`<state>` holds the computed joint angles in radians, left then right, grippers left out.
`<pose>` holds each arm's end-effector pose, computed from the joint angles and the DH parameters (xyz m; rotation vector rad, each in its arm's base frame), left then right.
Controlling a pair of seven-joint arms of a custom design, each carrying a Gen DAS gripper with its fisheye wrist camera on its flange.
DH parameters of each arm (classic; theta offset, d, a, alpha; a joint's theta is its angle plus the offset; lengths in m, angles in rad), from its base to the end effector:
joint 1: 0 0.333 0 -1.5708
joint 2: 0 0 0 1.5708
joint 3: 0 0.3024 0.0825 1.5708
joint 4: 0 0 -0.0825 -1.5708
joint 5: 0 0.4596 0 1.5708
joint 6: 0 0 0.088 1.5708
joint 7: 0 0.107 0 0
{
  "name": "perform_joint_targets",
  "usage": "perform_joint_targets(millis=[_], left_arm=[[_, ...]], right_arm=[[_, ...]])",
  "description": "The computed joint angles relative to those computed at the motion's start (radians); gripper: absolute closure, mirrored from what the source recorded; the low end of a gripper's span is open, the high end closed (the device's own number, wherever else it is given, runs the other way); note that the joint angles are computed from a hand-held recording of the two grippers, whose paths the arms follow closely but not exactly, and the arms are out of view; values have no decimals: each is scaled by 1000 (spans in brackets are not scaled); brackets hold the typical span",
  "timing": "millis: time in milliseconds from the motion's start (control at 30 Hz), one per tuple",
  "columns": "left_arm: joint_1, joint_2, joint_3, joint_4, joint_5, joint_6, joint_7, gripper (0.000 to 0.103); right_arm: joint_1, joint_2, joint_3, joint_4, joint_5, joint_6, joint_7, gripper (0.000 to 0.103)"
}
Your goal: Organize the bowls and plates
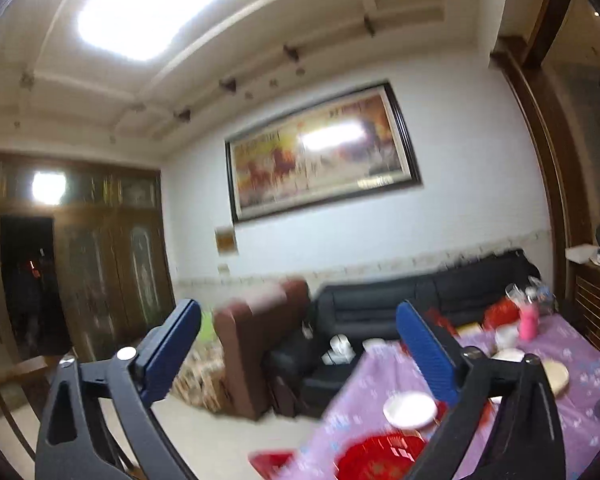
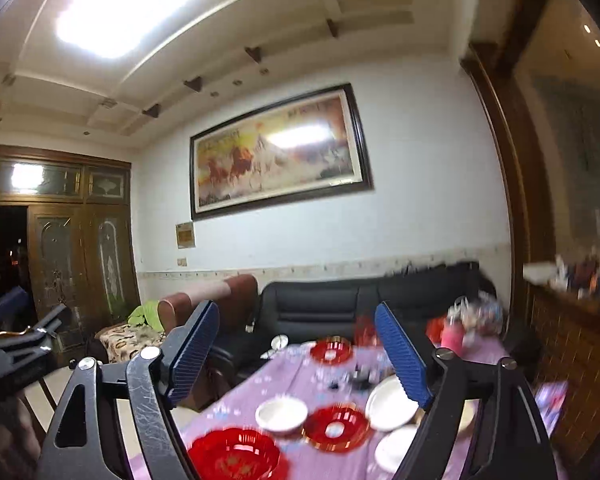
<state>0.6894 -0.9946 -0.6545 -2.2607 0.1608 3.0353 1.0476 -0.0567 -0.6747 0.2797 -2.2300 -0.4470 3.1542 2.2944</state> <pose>0.4172 -0.1629 0.7751 -1.1466 1.0487 -0.9107 0.4223 0.1872 0.7705 -1.2108 1.1319 -1.0076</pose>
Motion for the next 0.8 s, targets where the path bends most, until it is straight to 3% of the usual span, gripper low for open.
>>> perform_joint_targets(millis=[133, 200, 267, 400, 433, 533, 600, 800], left_arm=[[219, -63, -55, 143, 34, -60, -77, 0], [265, -60, -75, 164, 41, -49, -111, 0], [251, -23, -95, 149, 33, -29, -131, 0], [209, 74, -153, 106, 21, 10, -149, 0], [213, 90, -174, 102, 23, 11, -156, 0], [203, 155, -219, 93, 35, 30, -154, 0], [228, 193, -264, 108, 48, 35, -155, 0], [335, 268, -389, 174, 85, 32, -150, 0]], right_arm=[[79, 72, -55, 196, 5, -159, -81, 10], [180, 125, -116, 280, 48, -237, -155, 9], [241, 144, -151, 290, 82, -261, -209, 8], [155, 185, -69, 245, 8, -286, -128, 7], [162, 218, -64, 242, 10, -318, -112, 7], [227, 310, -115, 257, 61, -383, -133, 7], [219, 368, -114, 273, 32, -423, -97, 7], [174, 513, -97, 372, -271, -511, 116, 7]])
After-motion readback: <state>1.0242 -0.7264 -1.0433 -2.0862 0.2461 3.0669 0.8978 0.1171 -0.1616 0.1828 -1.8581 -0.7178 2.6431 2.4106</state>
